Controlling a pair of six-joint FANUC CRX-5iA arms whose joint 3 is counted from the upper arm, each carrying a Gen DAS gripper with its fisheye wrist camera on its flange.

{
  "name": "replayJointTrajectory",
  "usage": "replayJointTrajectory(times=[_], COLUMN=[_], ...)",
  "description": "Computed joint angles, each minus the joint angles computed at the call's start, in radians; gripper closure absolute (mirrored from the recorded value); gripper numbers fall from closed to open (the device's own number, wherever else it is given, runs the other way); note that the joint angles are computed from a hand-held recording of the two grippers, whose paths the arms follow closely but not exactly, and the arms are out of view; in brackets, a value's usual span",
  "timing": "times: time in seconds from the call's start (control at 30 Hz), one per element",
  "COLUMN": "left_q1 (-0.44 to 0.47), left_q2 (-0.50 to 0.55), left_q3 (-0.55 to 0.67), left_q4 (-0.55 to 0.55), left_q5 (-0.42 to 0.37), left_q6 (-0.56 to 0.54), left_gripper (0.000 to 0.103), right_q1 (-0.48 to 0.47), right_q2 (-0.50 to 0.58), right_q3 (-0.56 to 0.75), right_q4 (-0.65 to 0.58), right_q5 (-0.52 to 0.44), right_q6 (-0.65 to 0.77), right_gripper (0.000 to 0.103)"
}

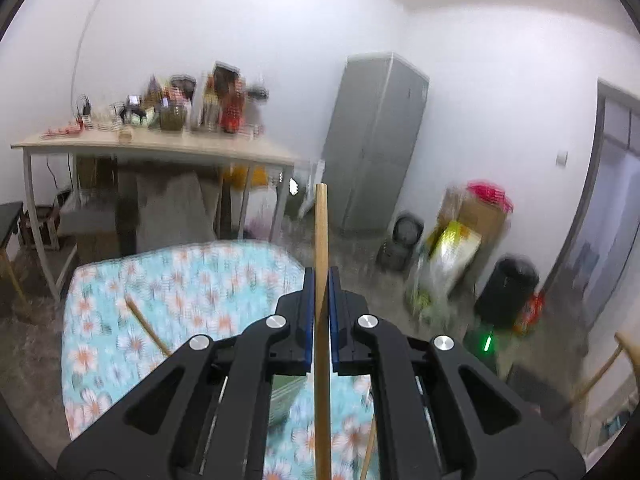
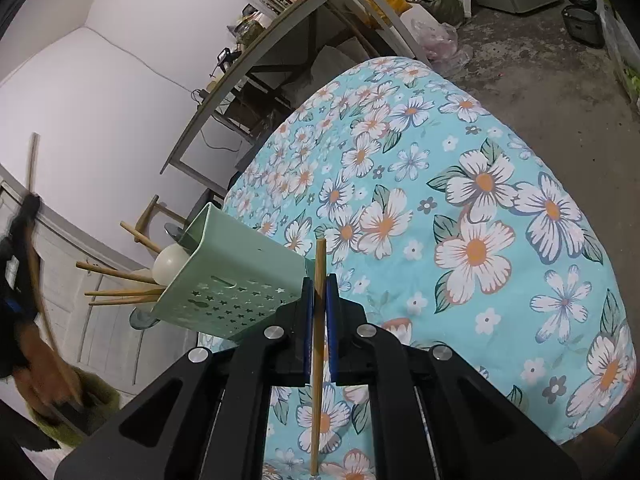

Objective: Organize utensils
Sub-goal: 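Lift both chopsticks upright above the green holder with both tools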

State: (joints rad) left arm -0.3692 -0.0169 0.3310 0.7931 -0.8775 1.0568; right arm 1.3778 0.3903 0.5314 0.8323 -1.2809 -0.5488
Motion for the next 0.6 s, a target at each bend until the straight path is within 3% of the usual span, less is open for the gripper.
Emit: replayJointTrajectory(times=[0.1, 0.23, 0.37, 0.43, 0.6], left_q1=[-0.012, -0.036, -0.048, -0.045, -0.021], left_q2=[-0.009, -0.004, 0.025, 0.048, 0.123], left_q3=[-0.021, -0.066, -0.057, -0.029, 0.071], left_q4=[0.073, 0.191, 0.184, 0.132, 0.027], left_q5=[0.126, 0.238, 0.267, 0.279, 0.224], left_q6=[-0.040, -0.075, -0.014, 0.067, 0.250], left_gripper=[0.097, 0.097, 0.097, 0.097, 0.097], right_q1=[0.000, 0.002, 0.005, 0.005, 0.003], right_q2=[-0.003, -0.006, -0.015, -0.015, -0.018], right_q3=[-0.004, -0.010, -0.024, -0.025, -0.031], right_q4=[0.000, 0.002, 0.004, 0.004, 0.003], right_q5=[0.001, 0.004, 0.003, 0.003, 0.008], right_q6=[-0.004, -0.012, -0.027, -0.030, -0.035], right_gripper=[0.097, 0.097, 0.097, 0.097, 0.097])
